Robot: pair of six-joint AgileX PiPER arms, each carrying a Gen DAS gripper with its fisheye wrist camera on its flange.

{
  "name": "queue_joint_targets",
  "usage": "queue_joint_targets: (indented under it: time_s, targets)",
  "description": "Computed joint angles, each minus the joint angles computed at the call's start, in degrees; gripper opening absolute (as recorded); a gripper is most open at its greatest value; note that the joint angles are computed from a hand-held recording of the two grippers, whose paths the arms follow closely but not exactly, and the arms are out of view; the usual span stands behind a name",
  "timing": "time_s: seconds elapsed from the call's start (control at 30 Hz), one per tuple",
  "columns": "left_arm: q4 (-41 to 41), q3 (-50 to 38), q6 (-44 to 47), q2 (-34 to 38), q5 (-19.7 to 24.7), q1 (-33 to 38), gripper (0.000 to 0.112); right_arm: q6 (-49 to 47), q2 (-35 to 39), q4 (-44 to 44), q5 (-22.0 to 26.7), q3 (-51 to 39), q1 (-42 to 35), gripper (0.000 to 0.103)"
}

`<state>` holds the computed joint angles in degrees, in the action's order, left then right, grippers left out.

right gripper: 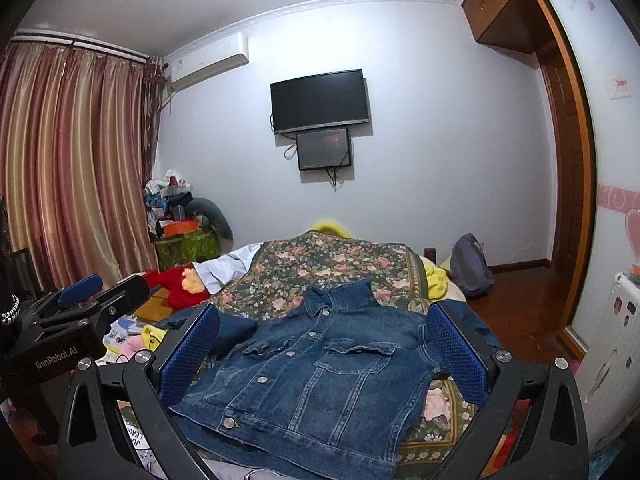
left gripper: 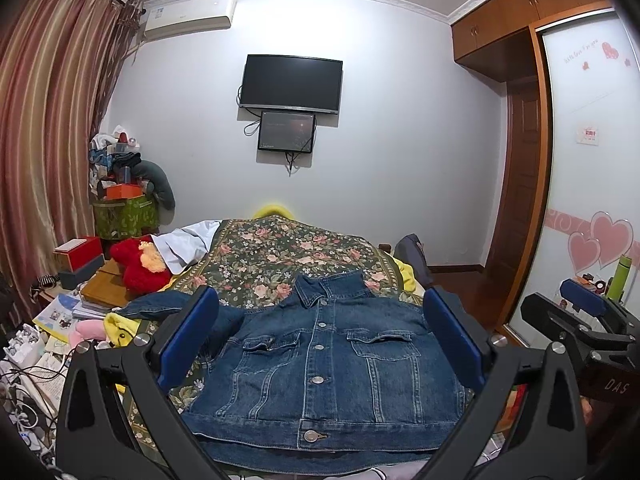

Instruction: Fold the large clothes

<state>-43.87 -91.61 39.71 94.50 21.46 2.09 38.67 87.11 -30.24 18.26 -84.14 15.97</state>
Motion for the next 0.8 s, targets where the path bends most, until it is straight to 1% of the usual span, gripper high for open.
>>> queue_joint_targets:
  time_s: [0.17, 0.43, 0.8]
  targets:
    - [1.16, -0.02, -1.03, 0.11, -0.35, -0.16, 0.103, -2.13, 0.21, 1.88, -0.48, -0.11, -0.34, 0.103]
    - [2.93, -0.32, -2.93, 0.24, -0.37, -0.31, 0.103, -2.44, 0.61, 1.87, -0.43, -0.46, -0.11, 0.103]
    - [2.38, -0.69, -2.22, 0.63, 0.08, -0.03, 0.103, -2.37, 1.2, 1.88, -0.03, -1.25, 0.0, 0.103]
